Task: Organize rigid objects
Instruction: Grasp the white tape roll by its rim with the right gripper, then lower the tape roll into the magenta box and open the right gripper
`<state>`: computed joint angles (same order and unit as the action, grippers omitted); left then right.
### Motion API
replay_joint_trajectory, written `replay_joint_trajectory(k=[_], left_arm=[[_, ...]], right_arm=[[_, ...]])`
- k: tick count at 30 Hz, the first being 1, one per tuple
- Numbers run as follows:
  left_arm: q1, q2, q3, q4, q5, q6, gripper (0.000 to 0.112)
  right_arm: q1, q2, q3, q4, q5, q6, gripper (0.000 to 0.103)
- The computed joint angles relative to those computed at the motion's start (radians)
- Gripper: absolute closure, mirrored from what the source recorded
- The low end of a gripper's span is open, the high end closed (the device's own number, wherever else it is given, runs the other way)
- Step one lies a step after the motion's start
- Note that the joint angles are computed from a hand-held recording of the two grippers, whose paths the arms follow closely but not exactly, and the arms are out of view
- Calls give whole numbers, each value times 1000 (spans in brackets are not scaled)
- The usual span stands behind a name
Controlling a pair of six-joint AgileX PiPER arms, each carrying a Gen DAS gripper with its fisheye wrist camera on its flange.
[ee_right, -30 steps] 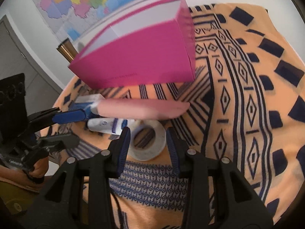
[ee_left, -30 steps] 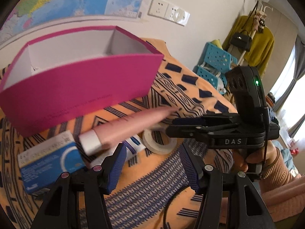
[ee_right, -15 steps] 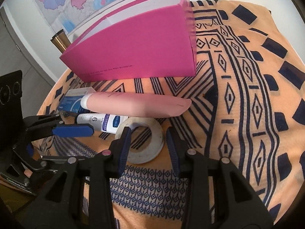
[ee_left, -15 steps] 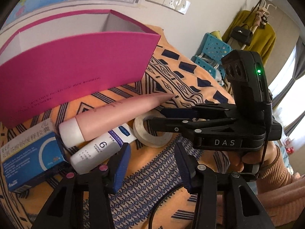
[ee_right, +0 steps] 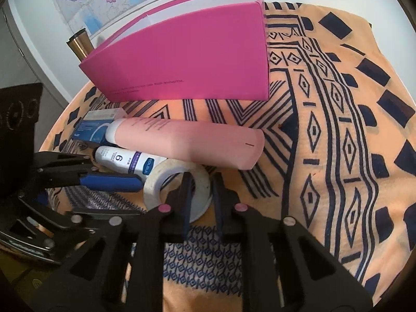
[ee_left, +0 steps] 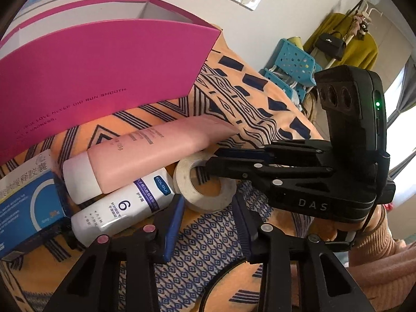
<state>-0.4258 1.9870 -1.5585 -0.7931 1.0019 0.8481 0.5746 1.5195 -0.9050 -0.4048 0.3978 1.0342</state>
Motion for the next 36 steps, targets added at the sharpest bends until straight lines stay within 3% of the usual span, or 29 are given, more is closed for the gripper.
replay_joint_trajectory(k=[7,20,28,32,36], left_arm=[[10,-5,-2,-12,16,-5,75],[55,-93,12,-74,12,48,75],[48,-77,-157,-47,-11,-1,75],[29,-15,-311,22,-20,-84,75],[23,106,-551,90,50,-202,75]], right_arm=[[15,-6,-4,14,21,-5,85],[101,-81,-61,-144,111,115,85],[53,-71,-204,-194,155,20,85],[-8,-45,-288,-159,150,-86,85],[-65,2,-380,-104,150,-191,85]])
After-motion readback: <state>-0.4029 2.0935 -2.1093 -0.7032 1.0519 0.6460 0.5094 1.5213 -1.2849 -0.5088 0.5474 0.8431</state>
